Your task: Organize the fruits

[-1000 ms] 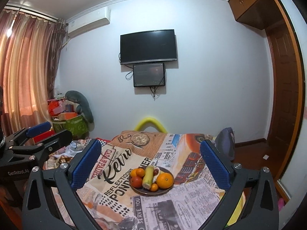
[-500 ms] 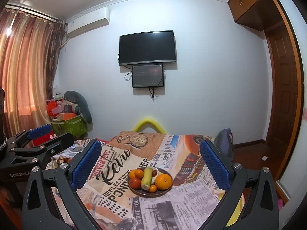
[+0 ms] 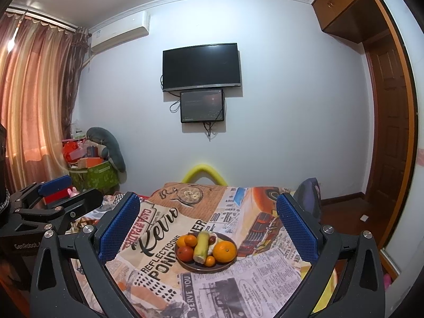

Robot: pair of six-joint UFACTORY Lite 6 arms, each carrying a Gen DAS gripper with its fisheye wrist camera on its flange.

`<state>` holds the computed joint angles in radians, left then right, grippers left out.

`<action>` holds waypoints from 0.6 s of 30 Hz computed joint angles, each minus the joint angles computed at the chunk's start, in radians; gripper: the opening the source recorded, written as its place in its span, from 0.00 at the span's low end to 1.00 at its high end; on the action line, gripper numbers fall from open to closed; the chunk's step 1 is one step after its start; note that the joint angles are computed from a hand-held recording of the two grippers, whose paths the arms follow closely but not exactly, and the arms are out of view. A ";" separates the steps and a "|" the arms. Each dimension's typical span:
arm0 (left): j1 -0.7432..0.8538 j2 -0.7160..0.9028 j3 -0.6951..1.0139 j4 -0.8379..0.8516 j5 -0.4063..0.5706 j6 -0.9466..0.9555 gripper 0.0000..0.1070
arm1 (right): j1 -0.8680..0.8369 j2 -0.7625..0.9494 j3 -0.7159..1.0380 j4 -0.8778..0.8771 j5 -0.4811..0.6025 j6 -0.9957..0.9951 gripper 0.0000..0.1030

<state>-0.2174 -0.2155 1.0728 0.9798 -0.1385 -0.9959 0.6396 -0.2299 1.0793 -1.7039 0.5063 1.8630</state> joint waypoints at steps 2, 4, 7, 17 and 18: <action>0.003 -0.001 0.000 0.045 -0.003 -0.045 0.96 | 0.000 0.001 0.005 0.006 0.001 -0.005 1.00; 0.004 -0.002 -0.001 0.051 -0.004 -0.053 0.96 | -0.002 0.002 0.007 0.009 0.005 -0.008 1.00; 0.006 -0.004 -0.001 0.057 -0.006 -0.058 0.96 | -0.002 0.002 0.008 0.013 0.008 -0.013 1.00; 0.000 -0.014 -0.007 0.154 -0.005 -0.151 0.96 | -0.002 0.005 0.015 0.017 0.013 -0.018 1.00; -0.002 -0.012 -0.004 0.165 -0.004 -0.162 0.96 | -0.002 0.005 0.016 0.017 0.013 -0.019 1.00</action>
<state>-0.2192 -0.2279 1.0686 1.1448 -0.1427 -1.1578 0.6374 -0.2248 1.0948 -1.6867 0.5189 1.8443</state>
